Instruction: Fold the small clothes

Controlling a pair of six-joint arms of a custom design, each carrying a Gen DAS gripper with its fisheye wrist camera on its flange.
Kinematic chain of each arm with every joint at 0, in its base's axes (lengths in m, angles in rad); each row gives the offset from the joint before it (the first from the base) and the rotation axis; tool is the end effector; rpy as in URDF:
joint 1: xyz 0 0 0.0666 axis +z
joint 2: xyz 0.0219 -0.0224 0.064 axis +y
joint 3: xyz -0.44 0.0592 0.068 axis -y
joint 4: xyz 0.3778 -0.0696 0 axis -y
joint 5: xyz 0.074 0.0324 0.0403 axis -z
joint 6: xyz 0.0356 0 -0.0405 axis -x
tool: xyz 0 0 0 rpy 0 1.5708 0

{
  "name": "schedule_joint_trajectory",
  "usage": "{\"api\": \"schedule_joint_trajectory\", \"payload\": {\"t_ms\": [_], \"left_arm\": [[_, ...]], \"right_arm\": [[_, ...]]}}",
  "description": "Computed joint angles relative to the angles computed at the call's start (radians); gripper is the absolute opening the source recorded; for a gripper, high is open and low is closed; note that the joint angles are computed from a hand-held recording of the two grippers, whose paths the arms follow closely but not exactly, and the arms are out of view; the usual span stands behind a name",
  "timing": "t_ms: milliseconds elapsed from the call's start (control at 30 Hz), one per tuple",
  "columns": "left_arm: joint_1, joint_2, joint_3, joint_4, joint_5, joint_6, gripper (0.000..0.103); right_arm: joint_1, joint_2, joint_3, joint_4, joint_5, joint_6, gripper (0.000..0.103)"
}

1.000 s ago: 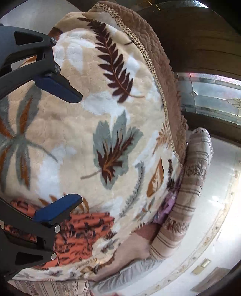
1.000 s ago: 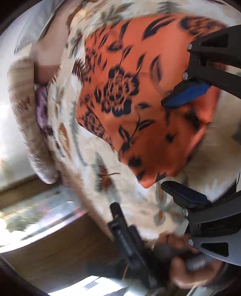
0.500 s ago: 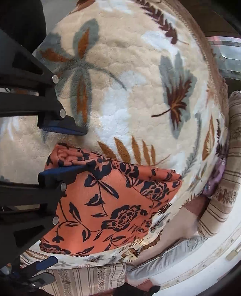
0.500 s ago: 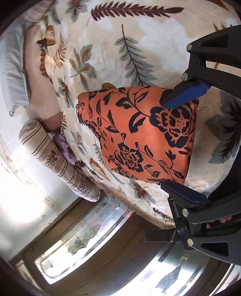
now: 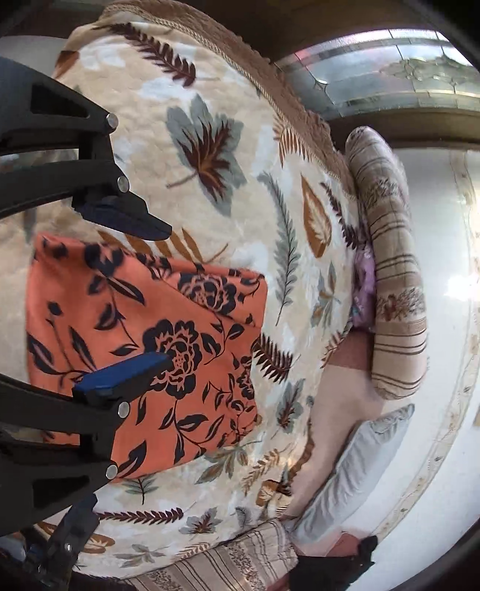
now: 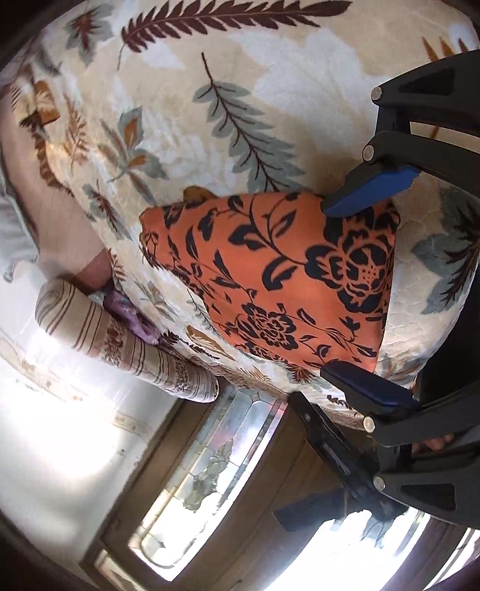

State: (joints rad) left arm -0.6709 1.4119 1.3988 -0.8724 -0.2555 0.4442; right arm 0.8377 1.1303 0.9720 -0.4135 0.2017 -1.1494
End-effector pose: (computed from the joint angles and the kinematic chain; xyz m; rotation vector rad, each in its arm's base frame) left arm 0.3701 -0.2828 0.4868 0.1638 2.4212 -0.1933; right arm 0.2467 0.2627 0.4389 0.4782 2.2325 0.9165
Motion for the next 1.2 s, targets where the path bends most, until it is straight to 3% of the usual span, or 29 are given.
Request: {"api": "schedule_joint_trajectory", "payload": {"t_ms": [100, 167, 233, 333, 367, 400, 500, 600, 633, 733, 800, 867, 967, 1033, 1100, 1167, 1200], "left_arm": [[0.016, 0.087, 0.009, -0.072, 0.000, -0.007, 0.067], [0.036, 0.080, -0.049, 0.002, 0.044, 0.005, 0.071], [0.039, 0.071, -0.065, 0.024, 0.039, 0.002, 0.074], [0.051, 0.067, -0.078, 0.042, 0.059, -0.009, 0.075], [0.052, 0.064, -0.083, 0.047, 0.063, -0.007, 0.076], [0.053, 0.060, -0.089, 0.055, 0.067, -0.008, 0.076], [0.055, 0.050, -0.110, 0.087, 0.070, -0.024, 0.078], [0.056, 0.042, -0.122, 0.101, 0.075, -0.022, 0.080], [0.058, 0.042, -0.126, 0.106, 0.081, -0.025, 0.080], [0.056, 0.046, -0.100, 0.069, 0.071, -0.024, 0.080], [0.040, 0.037, -0.074, 0.041, 0.044, -0.013, 0.078], [0.010, 0.011, -0.081, 0.083, 0.013, -0.060, 0.078], [-0.012, 0.049, -0.066, 0.022, -0.017, -0.096, 0.078], [0.014, 0.041, -0.113, 0.075, 0.052, -0.045, 0.080], [0.031, 0.039, -0.112, 0.071, 0.094, -0.027, 0.080], [0.027, 0.037, -0.117, 0.079, 0.083, -0.049, 0.080], [0.027, 0.035, -0.122, 0.088, 0.078, -0.053, 0.081]], "right_arm": [[-0.061, -0.018, -0.018, 0.003, -0.066, -0.036, 0.083], [-0.127, -0.014, -0.030, 0.010, -0.159, -0.058, 0.083], [-0.175, 0.006, -0.033, 0.015, -0.230, -0.067, 0.083], [-0.237, 0.059, -0.065, 0.110, -0.403, -0.136, 0.084], [-0.248, 0.084, -0.071, 0.136, -0.459, -0.150, 0.082], [-0.253, 0.099, -0.078, 0.170, -0.496, -0.151, 0.069], [-0.222, 0.107, -0.030, 0.077, -0.441, -0.083, 0.037], [-0.151, 0.120, 0.069, -0.125, -0.283, 0.042, 0.033], [-0.146, 0.138, 0.081, -0.166, -0.277, 0.058, 0.033], [-0.156, 0.127, 0.024, -0.086, -0.306, 0.048, 0.034], [-0.160, 0.113, 0.032, -0.098, -0.316, 0.061, 0.050], [-0.171, 0.084, 0.019, -0.064, -0.335, 0.055, 0.066], [-0.211, 0.034, -0.013, 0.017, -0.321, 0.017, 0.068], [-0.262, 0.042, -0.020, 0.073, -0.359, -0.018, 0.068], [-0.322, 0.090, -0.009, 0.113, -0.449, -0.033, 0.068], [-0.356, 0.148, 0.028, 0.087, -0.483, -0.015, 0.068], [-0.366, 0.176, 0.051, 0.068, -0.507, 0.016, 0.058]]}}
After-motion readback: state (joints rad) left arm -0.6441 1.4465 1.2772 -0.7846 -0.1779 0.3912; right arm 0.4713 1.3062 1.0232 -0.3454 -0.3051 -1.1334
